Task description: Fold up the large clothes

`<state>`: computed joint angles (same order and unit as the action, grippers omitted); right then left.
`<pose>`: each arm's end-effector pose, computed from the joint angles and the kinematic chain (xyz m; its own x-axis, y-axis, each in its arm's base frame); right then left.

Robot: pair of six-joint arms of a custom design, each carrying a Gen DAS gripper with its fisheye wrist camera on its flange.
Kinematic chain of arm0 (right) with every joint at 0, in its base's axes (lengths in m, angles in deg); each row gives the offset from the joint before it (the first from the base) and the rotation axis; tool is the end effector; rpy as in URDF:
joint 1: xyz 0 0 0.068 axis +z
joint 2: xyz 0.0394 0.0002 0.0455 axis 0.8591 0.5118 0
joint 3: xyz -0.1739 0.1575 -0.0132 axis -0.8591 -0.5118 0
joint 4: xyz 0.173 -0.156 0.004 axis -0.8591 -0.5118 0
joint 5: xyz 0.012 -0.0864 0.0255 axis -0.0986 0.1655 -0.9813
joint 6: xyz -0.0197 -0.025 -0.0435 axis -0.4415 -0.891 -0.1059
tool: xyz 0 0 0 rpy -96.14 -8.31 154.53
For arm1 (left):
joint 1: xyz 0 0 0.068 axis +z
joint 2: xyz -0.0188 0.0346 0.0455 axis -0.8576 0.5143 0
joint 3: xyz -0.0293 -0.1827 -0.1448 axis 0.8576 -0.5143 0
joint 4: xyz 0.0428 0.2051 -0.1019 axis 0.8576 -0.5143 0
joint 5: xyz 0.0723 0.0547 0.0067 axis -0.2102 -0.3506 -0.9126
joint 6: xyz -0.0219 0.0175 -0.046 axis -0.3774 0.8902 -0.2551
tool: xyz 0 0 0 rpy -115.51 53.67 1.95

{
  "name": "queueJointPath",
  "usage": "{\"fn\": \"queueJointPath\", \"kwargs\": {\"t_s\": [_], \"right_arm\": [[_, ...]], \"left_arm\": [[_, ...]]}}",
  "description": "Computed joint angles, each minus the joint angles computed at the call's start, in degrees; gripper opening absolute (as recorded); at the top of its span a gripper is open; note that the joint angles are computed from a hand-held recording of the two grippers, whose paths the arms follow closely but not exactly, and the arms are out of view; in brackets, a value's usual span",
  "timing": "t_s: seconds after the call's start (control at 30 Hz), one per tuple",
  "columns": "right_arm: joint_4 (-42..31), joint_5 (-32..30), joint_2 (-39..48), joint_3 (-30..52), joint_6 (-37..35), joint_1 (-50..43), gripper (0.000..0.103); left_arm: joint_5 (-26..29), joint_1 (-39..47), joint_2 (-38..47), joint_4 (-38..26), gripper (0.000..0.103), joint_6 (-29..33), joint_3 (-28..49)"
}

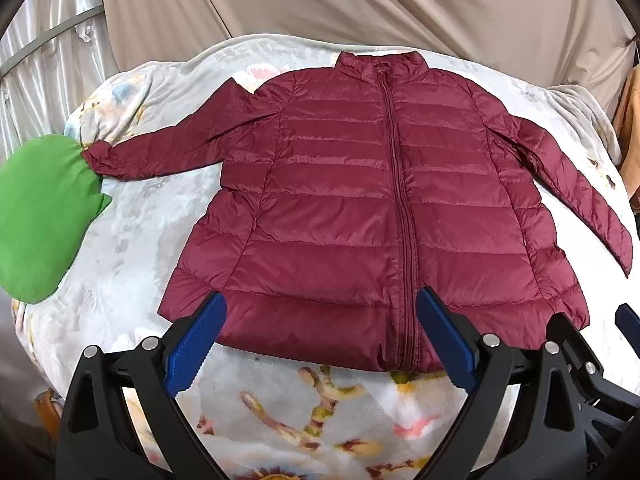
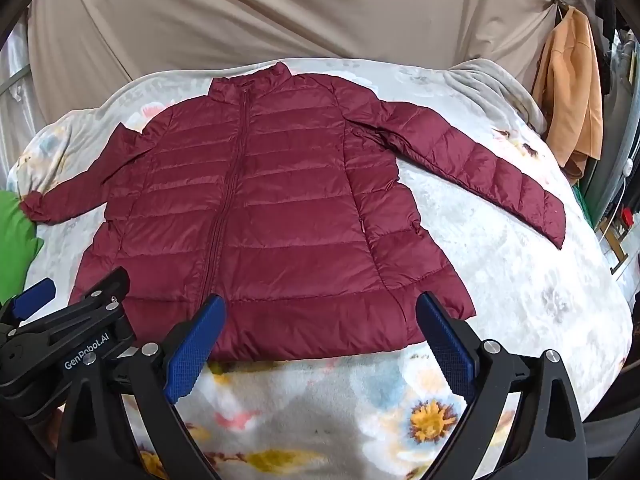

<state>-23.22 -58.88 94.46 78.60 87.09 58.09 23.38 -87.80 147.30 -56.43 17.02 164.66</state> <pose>0.3096 -0.0047 0.1971 -0.7674 -0.0190 -0.6409 -0.0315 0.9995 0.0080 0.3177 -0.1553 0.1958 -0.7743 -0.1649 -0.6110 -0.2647 0.9613 0.0759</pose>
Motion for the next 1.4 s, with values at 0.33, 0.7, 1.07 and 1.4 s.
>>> {"fn": "queueJointPath", "kwargs": {"t_s": [0.33,0.7,1.07,1.4], "right_arm": [[-0.6,-0.3,-0.1,0.3,-0.1,-0.2,0.094],[-0.3,-0.2,0.7,0.5,0.1,0.0,0.094],[1.3,0.0,2.4,0.0,0.7,0.7,0.094],[0.6,0.5,3.0,1.0,1.1,1.3,0.094]], "left_arm": [[-0.4,-0.3,-0.2,-0.9,0.093,-0.1,0.2],[-0.1,-0.1,0.5,-0.6,0.092,0.1,0.2],[0.5,0.7,1.0,-1.0,0.092,0.5,0.8],[0.7,1.1,1.0,-0.9,0.092,0.7,0.9]]}}
